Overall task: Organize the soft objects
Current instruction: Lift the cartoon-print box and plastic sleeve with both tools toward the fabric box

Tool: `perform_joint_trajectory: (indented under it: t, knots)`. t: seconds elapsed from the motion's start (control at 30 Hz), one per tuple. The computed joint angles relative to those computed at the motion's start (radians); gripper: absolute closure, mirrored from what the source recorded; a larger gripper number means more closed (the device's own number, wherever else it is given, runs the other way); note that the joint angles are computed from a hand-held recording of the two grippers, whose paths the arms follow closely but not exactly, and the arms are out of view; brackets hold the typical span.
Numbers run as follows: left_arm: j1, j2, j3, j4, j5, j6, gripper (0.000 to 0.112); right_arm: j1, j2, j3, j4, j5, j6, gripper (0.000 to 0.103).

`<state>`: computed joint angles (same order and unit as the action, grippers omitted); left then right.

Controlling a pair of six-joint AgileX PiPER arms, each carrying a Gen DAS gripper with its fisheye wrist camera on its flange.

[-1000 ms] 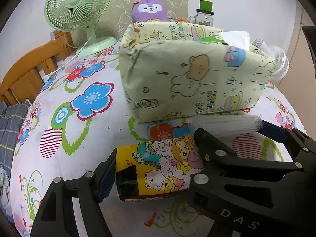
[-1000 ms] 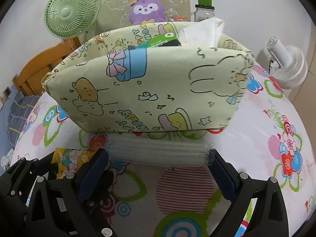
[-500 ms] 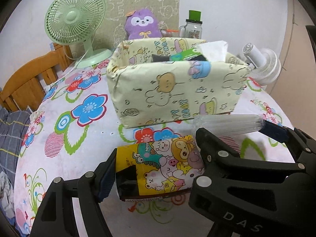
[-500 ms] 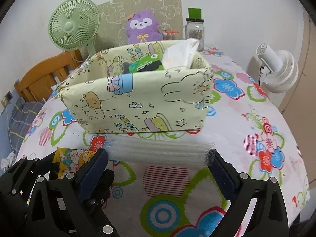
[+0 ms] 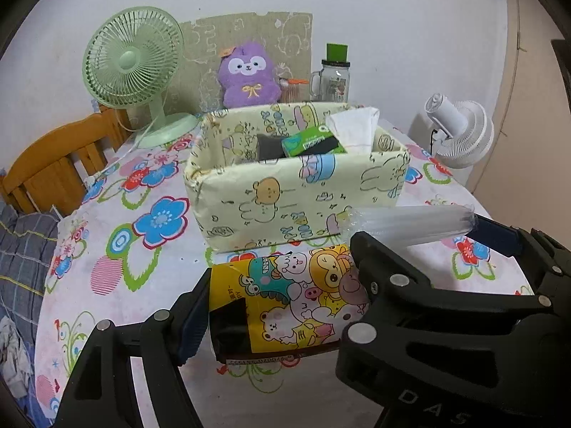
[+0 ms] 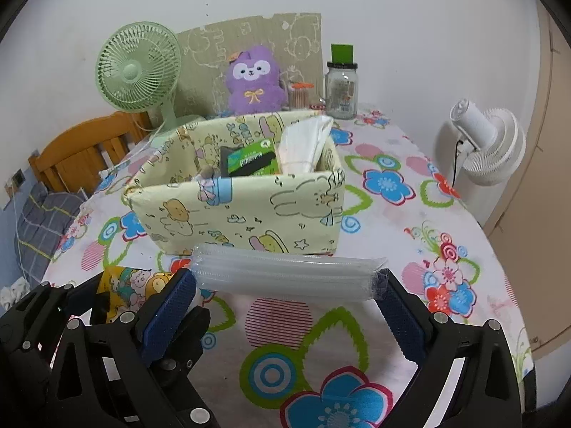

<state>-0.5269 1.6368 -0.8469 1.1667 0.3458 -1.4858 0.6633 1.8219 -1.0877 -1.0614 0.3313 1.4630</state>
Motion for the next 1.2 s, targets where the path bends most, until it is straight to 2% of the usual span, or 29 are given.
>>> perform_joint_trajectory:
  t: [0.7,0.87,1.2]
  knots:
    - [-0.043,-0.104,-0.043,-0.085,0.114,0.098,0.033,0.006,-0.102,-0.02,0.052,0.027,-0.112,0.003]
    - [-0.039,-0.109,-0.069,-0.108,0.118,0.142,0.033,0.002,-0.115,-0.037,0.056,0.039,-0.128,0.003]
    - [0.011,-0.091,-0.125,-0.201,0.076,0.276,0.033,-0.014,-0.107,-0.087,0.106,0.051,-0.186,0.003]
